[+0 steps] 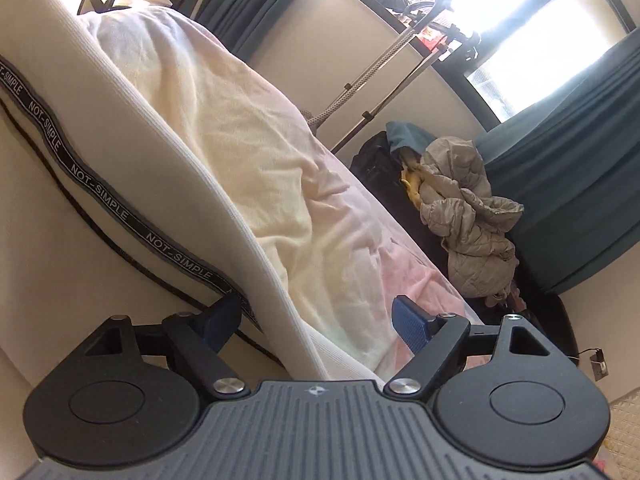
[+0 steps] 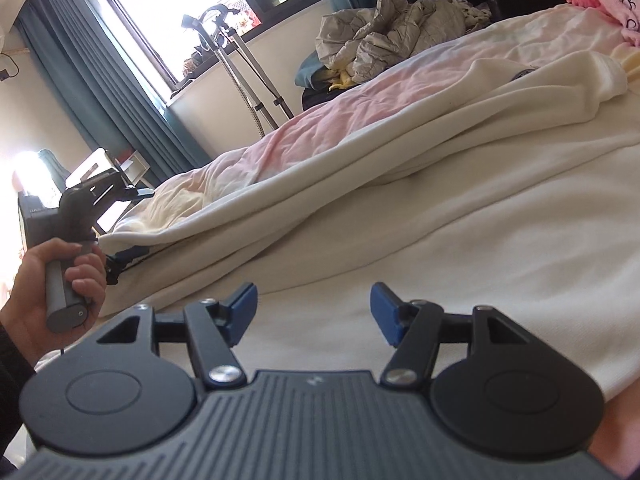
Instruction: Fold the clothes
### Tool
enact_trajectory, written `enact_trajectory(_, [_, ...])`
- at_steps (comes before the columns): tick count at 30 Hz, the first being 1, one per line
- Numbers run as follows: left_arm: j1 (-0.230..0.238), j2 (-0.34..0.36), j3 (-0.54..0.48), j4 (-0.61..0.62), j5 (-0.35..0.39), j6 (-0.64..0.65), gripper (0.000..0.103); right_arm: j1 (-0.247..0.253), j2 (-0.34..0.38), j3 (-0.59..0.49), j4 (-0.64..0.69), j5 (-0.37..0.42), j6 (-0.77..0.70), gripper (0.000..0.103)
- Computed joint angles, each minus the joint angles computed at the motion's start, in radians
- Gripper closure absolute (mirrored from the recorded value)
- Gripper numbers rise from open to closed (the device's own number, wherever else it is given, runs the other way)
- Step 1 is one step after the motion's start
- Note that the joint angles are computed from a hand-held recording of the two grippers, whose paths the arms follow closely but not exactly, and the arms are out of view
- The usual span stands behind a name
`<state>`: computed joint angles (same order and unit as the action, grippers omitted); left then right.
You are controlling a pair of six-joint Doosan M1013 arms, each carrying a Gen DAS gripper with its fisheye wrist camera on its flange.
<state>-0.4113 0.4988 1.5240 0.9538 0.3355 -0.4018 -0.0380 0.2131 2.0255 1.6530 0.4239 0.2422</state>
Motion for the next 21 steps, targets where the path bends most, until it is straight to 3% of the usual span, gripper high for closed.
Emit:
enact_trajectory(4, [0.021,0.066,-0.098,-0.115,0.053,0.098,0.019,0.008,0.012,-0.01,0.001,0.001,-0.024,0.039])
enact_trajectory(8, [0.032,0.122,-0.172,-0.098,0.086,0.074,0.017,0.015,0.03,-0.024,-0.006,-0.019,-0.036,0.039])
enact_trajectory(12, [0.026,0.163,-0.233,-0.095,0.154,0.168,0.013,0.021,0.053,-0.042,-0.013,-0.044,-0.027,0.039])
enact_trajectory(15, [0.013,0.157,-0.217,-0.017,0.153,0.146,0.013,0.024,0.064,-0.049,-0.003,-0.06,-0.049,0.039])
enact_trajectory(18, [0.009,0.13,-0.181,-0.033,0.115,0.214,0.011,0.028,0.072,-0.055,-0.009,-0.073,-0.051,0.039])
enact_trajectory(21, [-0.01,0.091,-0.126,0.007,0.122,0.236,0.011,0.029,0.066,-0.051,0.019,-0.083,-0.09,0.039])
